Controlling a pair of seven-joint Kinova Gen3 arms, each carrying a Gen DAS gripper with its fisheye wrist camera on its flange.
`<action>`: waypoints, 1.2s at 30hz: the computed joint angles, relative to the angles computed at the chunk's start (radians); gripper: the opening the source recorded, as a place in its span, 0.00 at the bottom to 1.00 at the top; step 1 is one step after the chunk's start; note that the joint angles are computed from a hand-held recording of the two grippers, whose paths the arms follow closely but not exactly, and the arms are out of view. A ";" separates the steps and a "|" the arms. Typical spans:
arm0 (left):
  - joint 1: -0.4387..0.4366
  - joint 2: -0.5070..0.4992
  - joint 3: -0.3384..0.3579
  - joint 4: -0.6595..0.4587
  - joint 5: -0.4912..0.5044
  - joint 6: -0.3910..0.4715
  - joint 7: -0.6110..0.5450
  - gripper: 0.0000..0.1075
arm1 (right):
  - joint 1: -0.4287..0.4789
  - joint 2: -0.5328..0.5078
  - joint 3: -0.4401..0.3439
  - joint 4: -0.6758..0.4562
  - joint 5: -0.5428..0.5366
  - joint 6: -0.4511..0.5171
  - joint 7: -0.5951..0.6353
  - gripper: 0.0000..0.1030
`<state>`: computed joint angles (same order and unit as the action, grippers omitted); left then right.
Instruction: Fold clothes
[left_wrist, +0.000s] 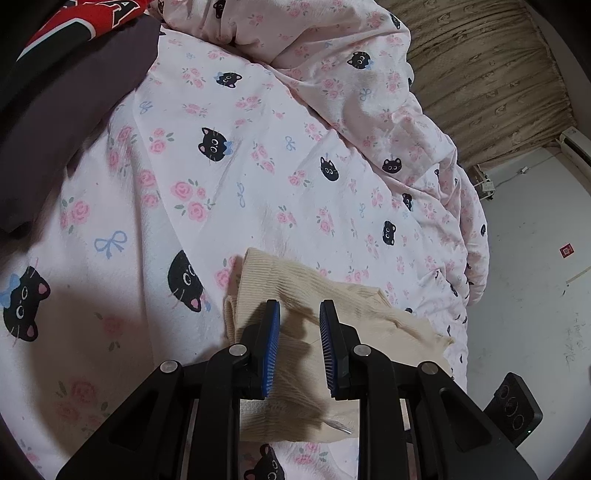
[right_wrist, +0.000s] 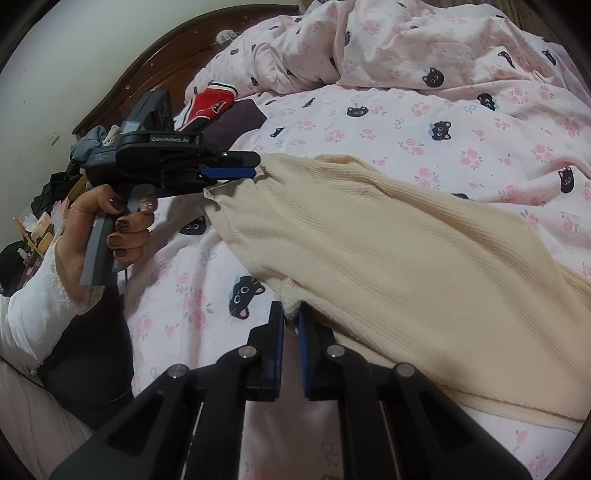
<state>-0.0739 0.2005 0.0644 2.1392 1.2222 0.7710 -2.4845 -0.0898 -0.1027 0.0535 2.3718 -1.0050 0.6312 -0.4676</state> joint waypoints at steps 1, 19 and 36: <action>0.003 -0.003 0.000 -0.001 -0.009 -0.004 0.007 0.18 | 0.003 -0.008 0.005 -0.002 0.006 0.015 0.003 0.08; 0.016 -0.023 0.007 -0.001 -0.062 -0.040 0.025 0.18 | -0.015 0.042 -0.033 -0.027 0.189 0.069 -0.096 0.03; 0.129 -0.118 0.038 0.067 0.123 0.049 -0.331 0.18 | 0.312 -0.228 0.205 0.006 0.191 0.082 -0.026 0.34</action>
<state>0.0554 0.0822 0.1023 2.2063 1.3454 0.8201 -2.8158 0.2217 -0.3307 0.2587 2.3777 -0.8144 0.7131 -0.4937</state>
